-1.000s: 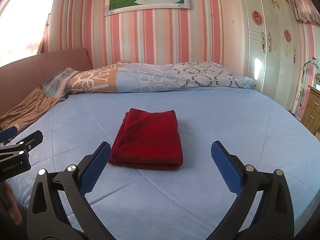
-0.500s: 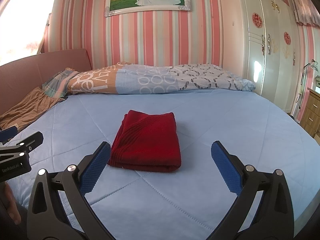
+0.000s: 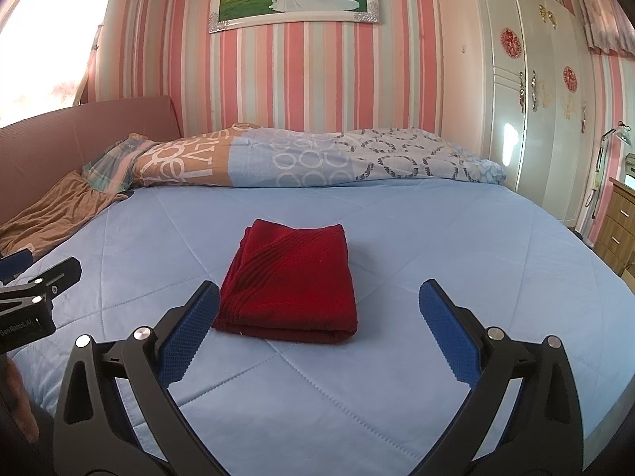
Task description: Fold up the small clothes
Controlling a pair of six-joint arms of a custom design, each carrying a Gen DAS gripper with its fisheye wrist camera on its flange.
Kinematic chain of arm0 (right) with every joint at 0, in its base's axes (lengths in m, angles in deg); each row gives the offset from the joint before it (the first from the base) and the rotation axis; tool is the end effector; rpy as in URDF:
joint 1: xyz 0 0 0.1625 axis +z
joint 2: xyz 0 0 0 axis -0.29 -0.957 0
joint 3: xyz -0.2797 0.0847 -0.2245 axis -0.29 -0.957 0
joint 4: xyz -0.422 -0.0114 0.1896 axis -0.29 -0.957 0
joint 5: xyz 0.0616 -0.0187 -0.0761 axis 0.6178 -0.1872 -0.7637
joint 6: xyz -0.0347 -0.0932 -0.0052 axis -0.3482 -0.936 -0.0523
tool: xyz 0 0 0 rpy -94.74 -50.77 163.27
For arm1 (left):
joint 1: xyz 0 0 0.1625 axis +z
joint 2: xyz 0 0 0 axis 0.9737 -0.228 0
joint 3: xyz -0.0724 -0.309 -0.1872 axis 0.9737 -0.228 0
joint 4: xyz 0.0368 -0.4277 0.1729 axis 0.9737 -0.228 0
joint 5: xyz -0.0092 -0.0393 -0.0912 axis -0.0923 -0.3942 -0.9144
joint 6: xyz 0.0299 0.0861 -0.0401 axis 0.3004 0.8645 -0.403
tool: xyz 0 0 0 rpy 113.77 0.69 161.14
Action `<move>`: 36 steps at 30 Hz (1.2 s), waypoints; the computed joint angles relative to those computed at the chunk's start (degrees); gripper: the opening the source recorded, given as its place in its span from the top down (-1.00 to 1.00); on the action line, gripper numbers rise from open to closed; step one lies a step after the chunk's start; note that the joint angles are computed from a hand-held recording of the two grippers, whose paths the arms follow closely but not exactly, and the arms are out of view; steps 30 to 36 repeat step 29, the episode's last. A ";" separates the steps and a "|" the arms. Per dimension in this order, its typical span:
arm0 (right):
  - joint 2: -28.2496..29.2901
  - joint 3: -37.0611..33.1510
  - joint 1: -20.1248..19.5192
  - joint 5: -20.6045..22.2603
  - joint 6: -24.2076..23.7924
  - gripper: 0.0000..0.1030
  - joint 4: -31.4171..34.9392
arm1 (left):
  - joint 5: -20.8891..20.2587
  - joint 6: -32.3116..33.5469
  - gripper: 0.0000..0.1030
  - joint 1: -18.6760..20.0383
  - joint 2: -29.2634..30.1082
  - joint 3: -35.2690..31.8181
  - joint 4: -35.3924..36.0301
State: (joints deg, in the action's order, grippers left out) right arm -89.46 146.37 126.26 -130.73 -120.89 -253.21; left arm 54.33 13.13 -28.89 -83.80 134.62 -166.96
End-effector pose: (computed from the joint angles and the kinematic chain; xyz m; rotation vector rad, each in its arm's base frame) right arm 0.3093 -0.6531 0.2790 0.5075 -2.0863 1.2842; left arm -0.3160 -0.6775 0.2949 0.4881 2.0468 -1.1970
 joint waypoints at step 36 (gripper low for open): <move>-0.18 0.04 -0.28 0.01 -0.14 -0.94 0.06 | 1.78 3.19 -0.96 -0.47 0.75 0.63 -3.10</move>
